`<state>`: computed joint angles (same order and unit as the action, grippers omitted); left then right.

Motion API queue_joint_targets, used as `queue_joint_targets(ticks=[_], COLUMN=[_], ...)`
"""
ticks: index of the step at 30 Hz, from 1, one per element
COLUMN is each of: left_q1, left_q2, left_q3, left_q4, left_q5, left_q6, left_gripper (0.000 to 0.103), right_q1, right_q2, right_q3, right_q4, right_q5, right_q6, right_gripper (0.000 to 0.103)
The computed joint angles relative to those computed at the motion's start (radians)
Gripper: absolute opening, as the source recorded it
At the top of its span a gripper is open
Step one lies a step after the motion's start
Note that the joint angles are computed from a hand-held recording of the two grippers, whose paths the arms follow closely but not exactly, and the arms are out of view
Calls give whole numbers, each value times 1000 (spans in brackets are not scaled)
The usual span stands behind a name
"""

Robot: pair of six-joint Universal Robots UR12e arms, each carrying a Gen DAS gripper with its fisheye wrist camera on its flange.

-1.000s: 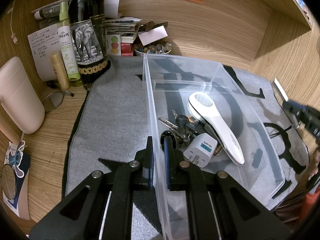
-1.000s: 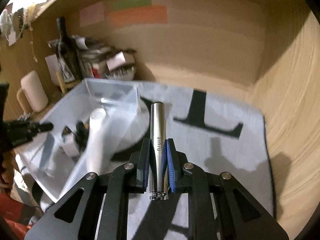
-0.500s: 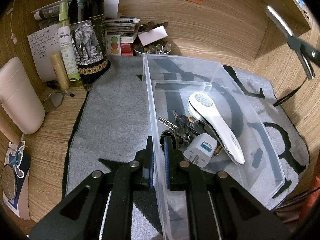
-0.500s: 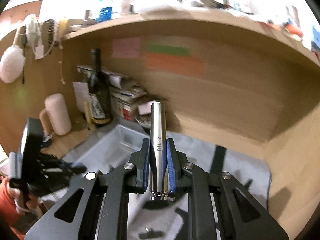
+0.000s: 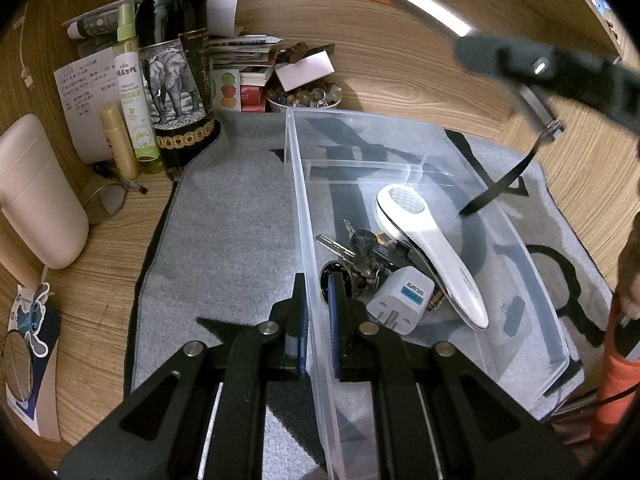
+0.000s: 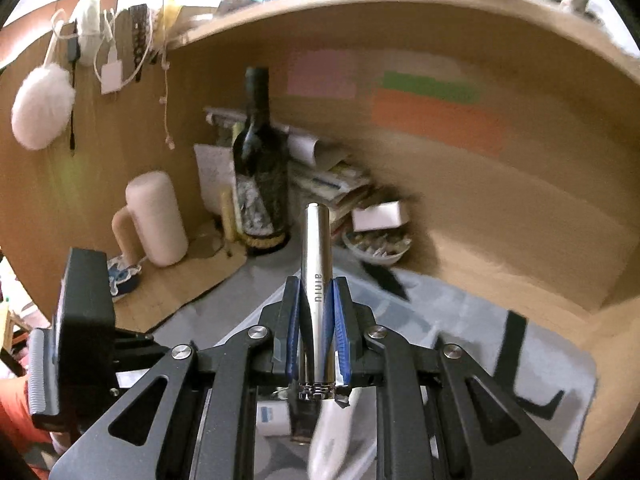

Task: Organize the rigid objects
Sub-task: 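Carry the silver tube into the clear box and release it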

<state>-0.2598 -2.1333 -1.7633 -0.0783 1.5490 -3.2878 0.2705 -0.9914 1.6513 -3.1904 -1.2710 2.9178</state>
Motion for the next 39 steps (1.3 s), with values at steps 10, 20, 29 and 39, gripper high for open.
queue_joint_targets(ticks=[10,20,29,39], left_q1=[0,1,0,-1], left_q2=[0,0,0,0], left_q3=[0,0,0,0], left_q4=[0,1,1,0], left_q5=[0,0,1,2], left_q6=[-1,0,1,1], left_gripper=[8,8,8,8], right_q1=[11,12,17,12], right_q2=[20,24,23,10], right_q3=[-16,-26,-28,-9], right_q4=[168,318,354,314], right_q5=[-44,-101,-108,-106], right_q6=[-60,-105,-116,-100], right_gripper=[14,14,15,27])
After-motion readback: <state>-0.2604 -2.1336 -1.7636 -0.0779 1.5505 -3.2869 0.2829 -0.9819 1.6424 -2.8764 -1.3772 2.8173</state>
